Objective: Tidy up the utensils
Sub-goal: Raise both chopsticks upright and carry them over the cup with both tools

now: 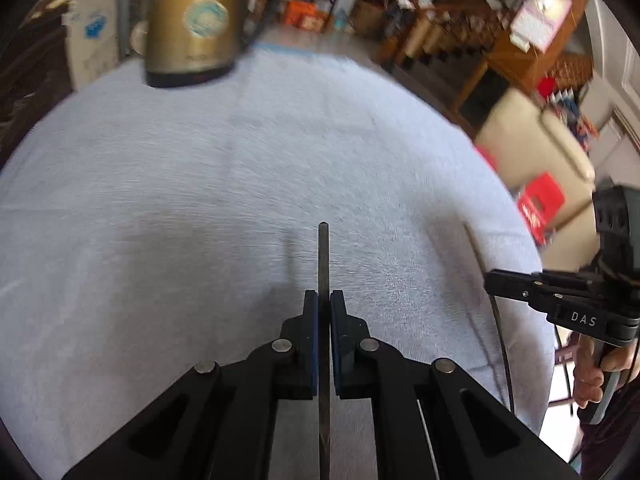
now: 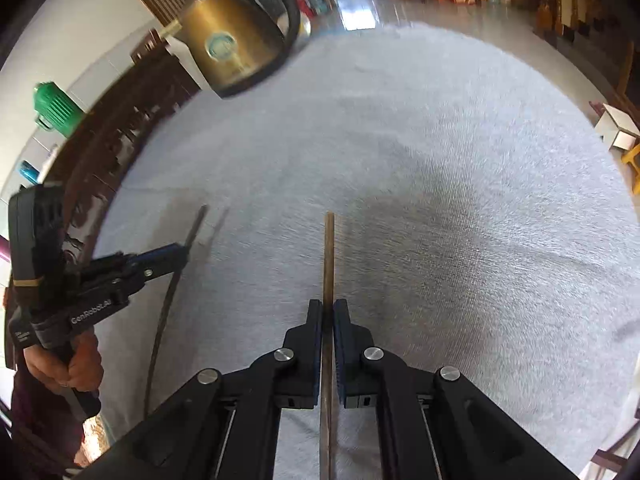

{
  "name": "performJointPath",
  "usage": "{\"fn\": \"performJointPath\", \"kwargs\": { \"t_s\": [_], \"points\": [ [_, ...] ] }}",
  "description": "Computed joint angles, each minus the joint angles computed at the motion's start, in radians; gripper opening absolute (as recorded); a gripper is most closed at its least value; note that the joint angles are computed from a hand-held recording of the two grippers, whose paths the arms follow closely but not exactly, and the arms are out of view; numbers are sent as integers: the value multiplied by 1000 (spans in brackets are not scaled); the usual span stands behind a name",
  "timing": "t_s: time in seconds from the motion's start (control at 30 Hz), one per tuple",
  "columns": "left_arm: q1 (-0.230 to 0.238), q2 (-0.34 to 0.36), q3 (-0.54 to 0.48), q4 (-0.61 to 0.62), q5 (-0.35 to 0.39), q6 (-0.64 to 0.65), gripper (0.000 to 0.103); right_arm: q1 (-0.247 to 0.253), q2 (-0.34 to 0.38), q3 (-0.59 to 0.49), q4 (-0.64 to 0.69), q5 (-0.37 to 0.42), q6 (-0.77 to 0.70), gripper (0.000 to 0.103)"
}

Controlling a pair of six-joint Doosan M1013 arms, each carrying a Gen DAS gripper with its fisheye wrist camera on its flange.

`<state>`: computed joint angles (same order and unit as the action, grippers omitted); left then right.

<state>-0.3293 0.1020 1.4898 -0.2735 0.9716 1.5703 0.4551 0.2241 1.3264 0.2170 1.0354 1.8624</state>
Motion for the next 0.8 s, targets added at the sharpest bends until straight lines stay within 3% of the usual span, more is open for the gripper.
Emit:
{"fn": "performJointPath", "kwargs": {
  "t_s": [0.17,0.33,0.5,0.8],
  "points": [
    [13,-97,62,85,-103,-107,5,23,-80,71,-42,-116,50,6],
    [18,-194,113,179,-175,-219,5,79,-141,113,-157,-209,160,6],
    [-14,-281,169,319,-239,-370,5,139,-199,155,-301,-271,296,6],
    [-76,-391,237,546,-284,-605,5,233,-274,210,-567,-342,534,6]
  ]
}}
